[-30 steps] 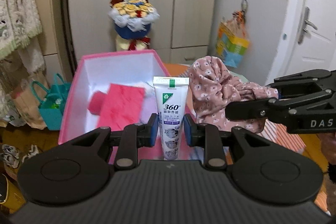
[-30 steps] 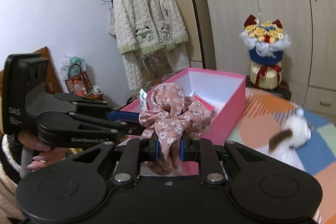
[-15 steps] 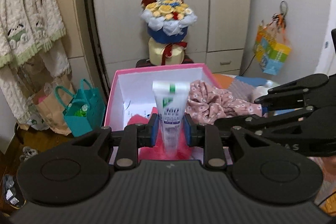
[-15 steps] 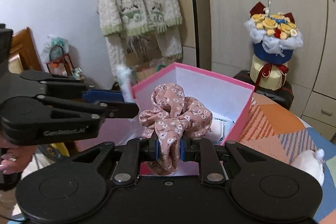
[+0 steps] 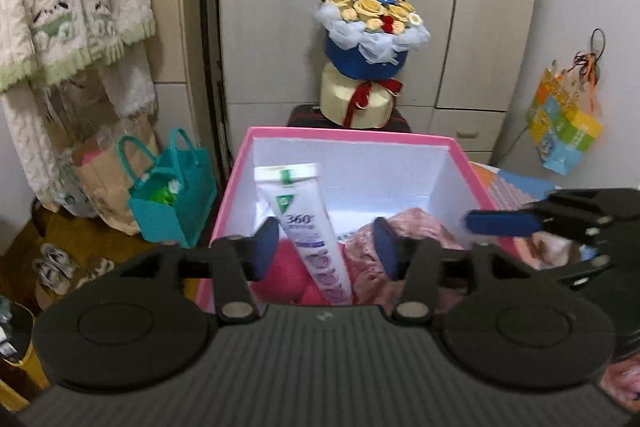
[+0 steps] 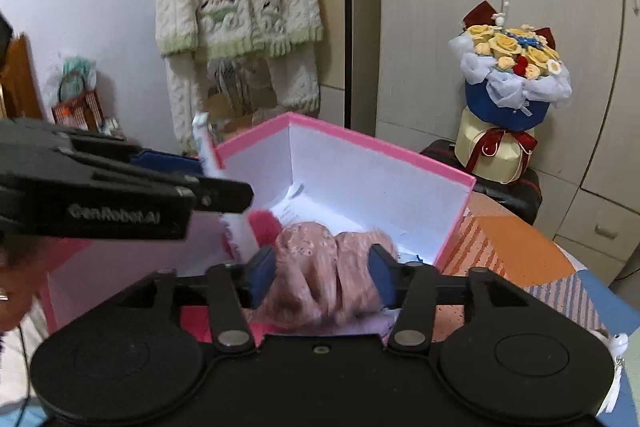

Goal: Organize soft objects
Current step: 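Carry the tube and scrunchie into the pink box and open both tools, then withdraw both tools from the box toward the white plush dog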

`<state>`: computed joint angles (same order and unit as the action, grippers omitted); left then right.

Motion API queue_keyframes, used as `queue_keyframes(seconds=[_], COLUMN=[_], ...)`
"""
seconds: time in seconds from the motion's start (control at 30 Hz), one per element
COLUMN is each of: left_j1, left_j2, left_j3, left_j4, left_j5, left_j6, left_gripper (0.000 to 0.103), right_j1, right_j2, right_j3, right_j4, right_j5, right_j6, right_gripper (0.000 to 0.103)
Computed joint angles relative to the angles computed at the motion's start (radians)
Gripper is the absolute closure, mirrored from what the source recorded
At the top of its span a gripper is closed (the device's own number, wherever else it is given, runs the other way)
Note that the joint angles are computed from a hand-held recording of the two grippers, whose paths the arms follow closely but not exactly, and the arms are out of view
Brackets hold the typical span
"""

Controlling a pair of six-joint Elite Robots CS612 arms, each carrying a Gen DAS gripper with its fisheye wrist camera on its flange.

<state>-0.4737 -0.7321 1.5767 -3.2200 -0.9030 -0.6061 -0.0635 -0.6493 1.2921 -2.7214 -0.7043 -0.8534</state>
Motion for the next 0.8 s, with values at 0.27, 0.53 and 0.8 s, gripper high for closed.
queue_keyframes(seconds=[0.27,0.53,0.8], left_j1=[-0.035,-0.084,-0.133], left_j2=[-0.024,-0.07,-0.128], left_j3=[0.044,0.091,0.159], left_j4=[-0.067,-0.119,-0.17], left_j5=[0.06,0.128,-0.009], left_j6=[0.128,0.226,0.301], left_gripper=[0.04,0.038,0.036], right_j1=[-0.064,-0.128,-0.2], right_j2=[-0.043,-0.118,-0.184], right_j3=[0.049,0.143,0.214], right_j4=[0.081,0.051,0.106], right_j5=[0.115,0.127,0.102], right_j6=[-0.03,-0.057,-0.116], right_gripper=[0.041,0.036,0.033])
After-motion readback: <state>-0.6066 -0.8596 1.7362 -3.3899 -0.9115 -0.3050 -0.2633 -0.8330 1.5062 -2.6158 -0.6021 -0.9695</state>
